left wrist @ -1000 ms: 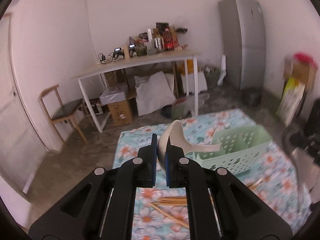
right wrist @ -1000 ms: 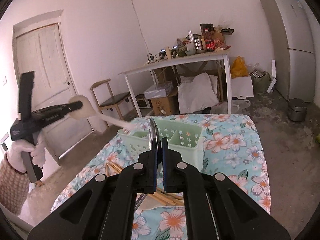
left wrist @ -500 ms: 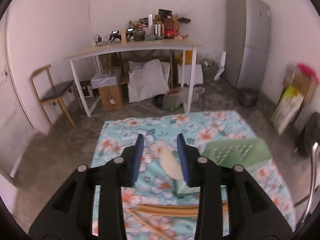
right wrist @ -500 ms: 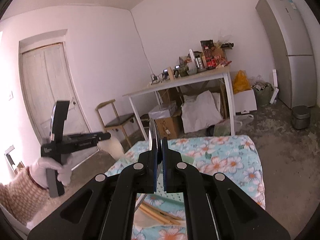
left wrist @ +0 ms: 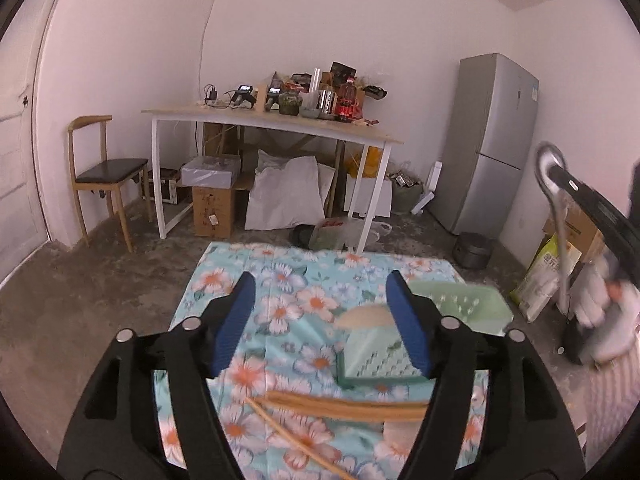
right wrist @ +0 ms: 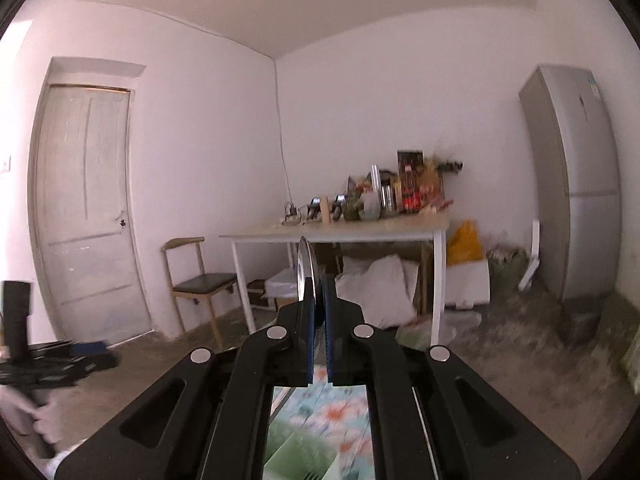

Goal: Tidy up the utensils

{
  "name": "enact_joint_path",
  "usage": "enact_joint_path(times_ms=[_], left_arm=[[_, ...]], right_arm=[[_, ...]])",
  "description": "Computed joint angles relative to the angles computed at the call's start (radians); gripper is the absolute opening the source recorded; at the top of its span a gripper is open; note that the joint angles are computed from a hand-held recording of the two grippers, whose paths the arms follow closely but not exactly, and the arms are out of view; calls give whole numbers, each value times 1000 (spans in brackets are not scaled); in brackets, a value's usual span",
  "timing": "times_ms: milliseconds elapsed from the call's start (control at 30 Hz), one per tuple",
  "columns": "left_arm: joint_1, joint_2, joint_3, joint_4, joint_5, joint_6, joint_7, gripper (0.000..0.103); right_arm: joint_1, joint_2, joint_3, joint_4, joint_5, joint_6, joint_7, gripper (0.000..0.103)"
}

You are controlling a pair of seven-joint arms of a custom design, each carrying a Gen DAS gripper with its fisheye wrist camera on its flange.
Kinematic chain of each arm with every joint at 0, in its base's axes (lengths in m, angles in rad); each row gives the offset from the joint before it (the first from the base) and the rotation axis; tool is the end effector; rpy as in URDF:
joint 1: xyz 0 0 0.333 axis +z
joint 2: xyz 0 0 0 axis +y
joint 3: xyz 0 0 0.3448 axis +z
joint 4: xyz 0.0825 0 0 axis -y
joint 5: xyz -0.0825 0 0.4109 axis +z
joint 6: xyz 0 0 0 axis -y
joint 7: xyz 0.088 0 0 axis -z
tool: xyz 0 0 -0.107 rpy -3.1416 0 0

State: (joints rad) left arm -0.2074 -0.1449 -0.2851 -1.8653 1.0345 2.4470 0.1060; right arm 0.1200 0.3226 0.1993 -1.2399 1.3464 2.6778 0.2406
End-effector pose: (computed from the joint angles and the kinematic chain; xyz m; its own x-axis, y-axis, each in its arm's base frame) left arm 0.5138 -0.2891 0.6817 0.2580 -0.9514 0.1683 -0.3707 -0.2583 -0.8921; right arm 0.7125 0.1699 0.7294 0.6870 -0.7211 -0.0892 -0.1045 0.0235 -0.9942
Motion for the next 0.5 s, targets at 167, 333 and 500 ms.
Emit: enact_joint_path(times_ms=[167,333,500], left_arm=[[-8,-42,-7,-89,-29,-7,-14,72],[-7,-56,0,-141,-97,29,-46,72],[3,-55,-1,-156,-111,53,-63,72]], right_arm=[[35,75,27,45,-5,108,-90,4],[49,88,46,-9,-60,163,-110,5],[28,19,38,-114,-52,135,-93,31]])
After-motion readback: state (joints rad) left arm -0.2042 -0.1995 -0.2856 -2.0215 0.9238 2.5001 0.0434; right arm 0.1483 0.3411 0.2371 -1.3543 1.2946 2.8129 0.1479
